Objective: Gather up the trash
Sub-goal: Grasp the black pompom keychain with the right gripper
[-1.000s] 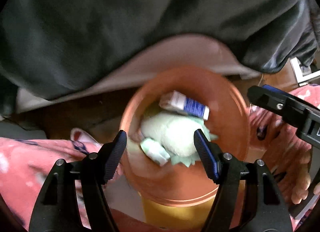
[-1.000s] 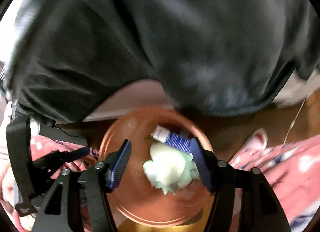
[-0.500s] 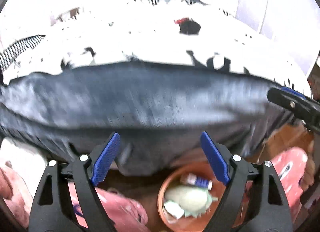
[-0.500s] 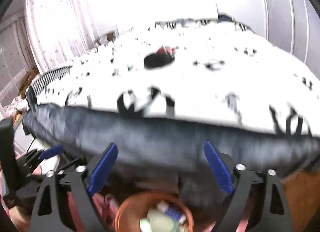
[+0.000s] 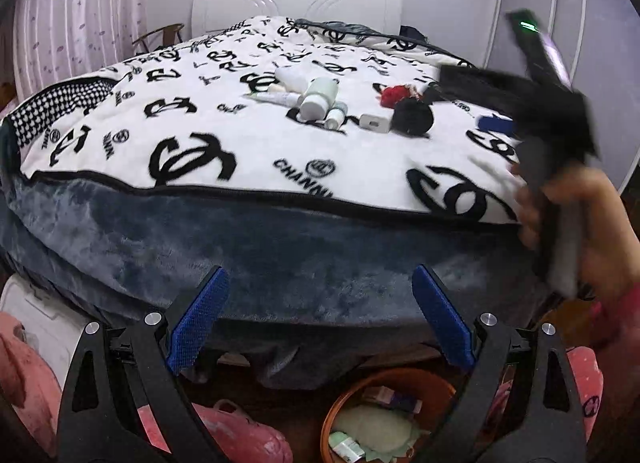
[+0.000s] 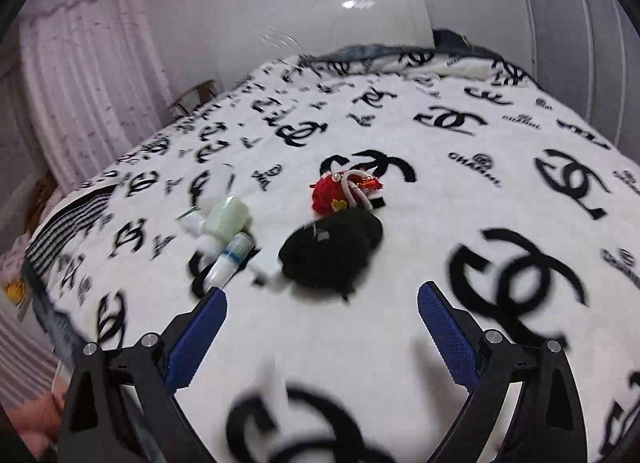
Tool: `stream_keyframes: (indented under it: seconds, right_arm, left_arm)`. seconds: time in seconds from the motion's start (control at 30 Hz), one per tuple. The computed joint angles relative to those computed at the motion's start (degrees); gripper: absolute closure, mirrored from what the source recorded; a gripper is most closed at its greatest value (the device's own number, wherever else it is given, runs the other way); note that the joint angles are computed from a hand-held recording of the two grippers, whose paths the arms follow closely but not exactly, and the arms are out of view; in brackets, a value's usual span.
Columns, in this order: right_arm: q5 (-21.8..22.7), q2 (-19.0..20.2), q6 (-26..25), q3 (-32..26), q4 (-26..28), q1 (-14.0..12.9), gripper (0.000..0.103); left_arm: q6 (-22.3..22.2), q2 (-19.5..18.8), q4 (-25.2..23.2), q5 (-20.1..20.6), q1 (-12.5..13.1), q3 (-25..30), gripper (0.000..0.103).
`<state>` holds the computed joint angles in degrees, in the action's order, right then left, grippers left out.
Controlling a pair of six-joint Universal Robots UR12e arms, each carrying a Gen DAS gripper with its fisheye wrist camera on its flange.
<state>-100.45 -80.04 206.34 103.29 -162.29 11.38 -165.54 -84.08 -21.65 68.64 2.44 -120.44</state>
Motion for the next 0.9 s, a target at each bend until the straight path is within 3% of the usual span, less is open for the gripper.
stream_keyframes:
  seconds: [0.17, 0.23, 0.27, 0.4, 0.53, 0.63, 0.73, 0.9]
  right_arm:
    - [2.09, 4.38, 7.92, -5.53, 6.5, -1.3, 0.008]
    - [2.32, 5.47, 8.83, -7.18, 9.97, -1.64, 0.02]
    - [3.86, 5.59, 9.52, -7.2, 10.52, -2.08, 0.038]
    - [6.69, 4.66, 11.82, -5.51, 8.31, -2.94, 0.049]
    - [5.2, 2.26, 9.69, -2.92, 3.86, -2.61, 0.049]
    - [6.96, -0.37, 7.52, -0.11, -0.88, -2.82, 0.049]
    - [9.64, -3.99, 4.12, 3.66, -4.89, -2.91, 0.049]
    - [10.98, -8.76, -2.11, 9.39, -10.74, -2.17, 0.049]
  left_arm:
    - [-0.29, -0.09, -1.14, -0.29, 0.95, -0.24, 0.013]
    - [-0.17, -0.14, -1.77, -0.1, 1.29, -0.18, 0.013]
    - [-0.22, -0.16, -1.73, -0.14, 1.52, -0.23, 0.013]
    - [-0.99, -0.53, -1.81, -0.2, 2.19, 0.04, 0.013]
    - [-1.62, -1.08, -1.8, -0.18, 2.36, 0.68, 0.013]
    - [-1.47, -1.87, -1.21, 0.18, 1.99, 1.78, 0.013]
    - [-0.56, -4.49, -1.13, 0.49, 0.82, 5.24, 0.013]
    - [-5.12, -11.14, -4.4, -0.97, -1.32, 14.25, 0.013]
